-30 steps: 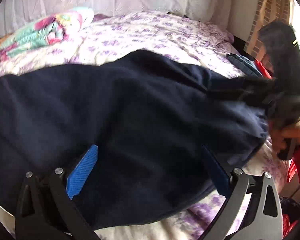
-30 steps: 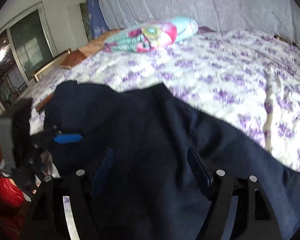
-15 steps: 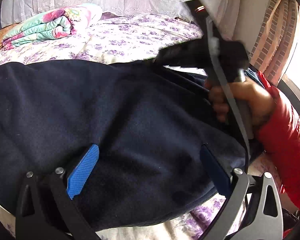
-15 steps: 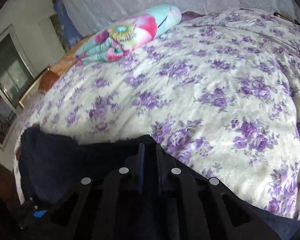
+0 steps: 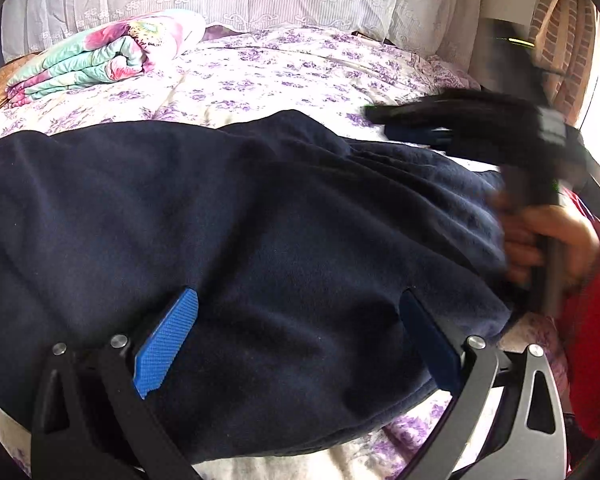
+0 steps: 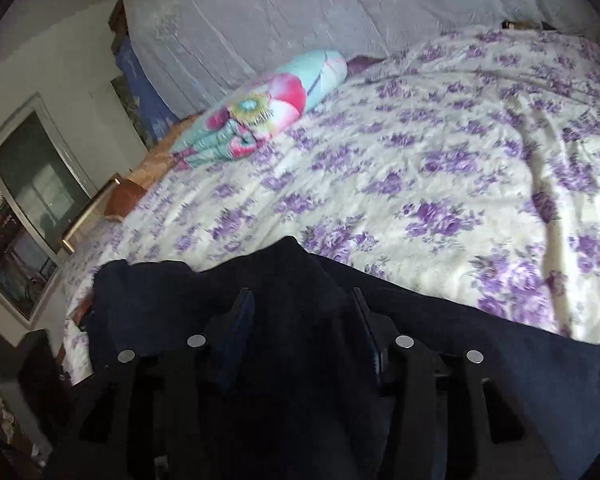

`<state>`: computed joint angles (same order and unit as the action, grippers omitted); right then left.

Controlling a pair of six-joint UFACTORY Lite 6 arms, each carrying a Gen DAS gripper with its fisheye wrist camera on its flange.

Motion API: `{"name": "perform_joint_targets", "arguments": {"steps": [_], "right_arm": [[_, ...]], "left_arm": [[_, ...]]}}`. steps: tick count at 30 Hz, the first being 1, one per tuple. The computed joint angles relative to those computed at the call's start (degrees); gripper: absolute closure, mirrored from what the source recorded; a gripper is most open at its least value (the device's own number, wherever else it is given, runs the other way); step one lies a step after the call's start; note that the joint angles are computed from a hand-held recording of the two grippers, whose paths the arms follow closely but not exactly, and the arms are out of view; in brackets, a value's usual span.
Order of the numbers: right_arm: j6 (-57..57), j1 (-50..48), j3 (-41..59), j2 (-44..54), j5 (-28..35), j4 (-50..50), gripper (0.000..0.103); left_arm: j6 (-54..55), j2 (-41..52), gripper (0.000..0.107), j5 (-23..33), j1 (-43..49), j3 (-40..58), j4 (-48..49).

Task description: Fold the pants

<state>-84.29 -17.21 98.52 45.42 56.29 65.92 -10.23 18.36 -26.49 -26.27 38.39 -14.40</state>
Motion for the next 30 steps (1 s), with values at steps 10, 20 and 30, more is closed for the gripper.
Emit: {"name": "perform_joint_targets", "arguments": {"steps": [10, 20, 30], "right_arm": [[-3.6, -43.1, -5.7, -6.7, 8.8, -6.4, 0.039], [16.4, -43.3, 23.8, 19.2, 12.6, -7.0, 0.039], [18.0, -42.9, 35.9, 28.7, 13.5, -1.3, 0.075]], "left_arm": [[-6.0, -0.7, 0.009, -2.0, 1.5, -1.7, 6.7], [-2.9, -1.2, 0.009, -1.5, 0.5, -2.1, 3.0], [1.0, -1.4, 0.009, 9.1, -8.3, 13.7, -1.5]]}}
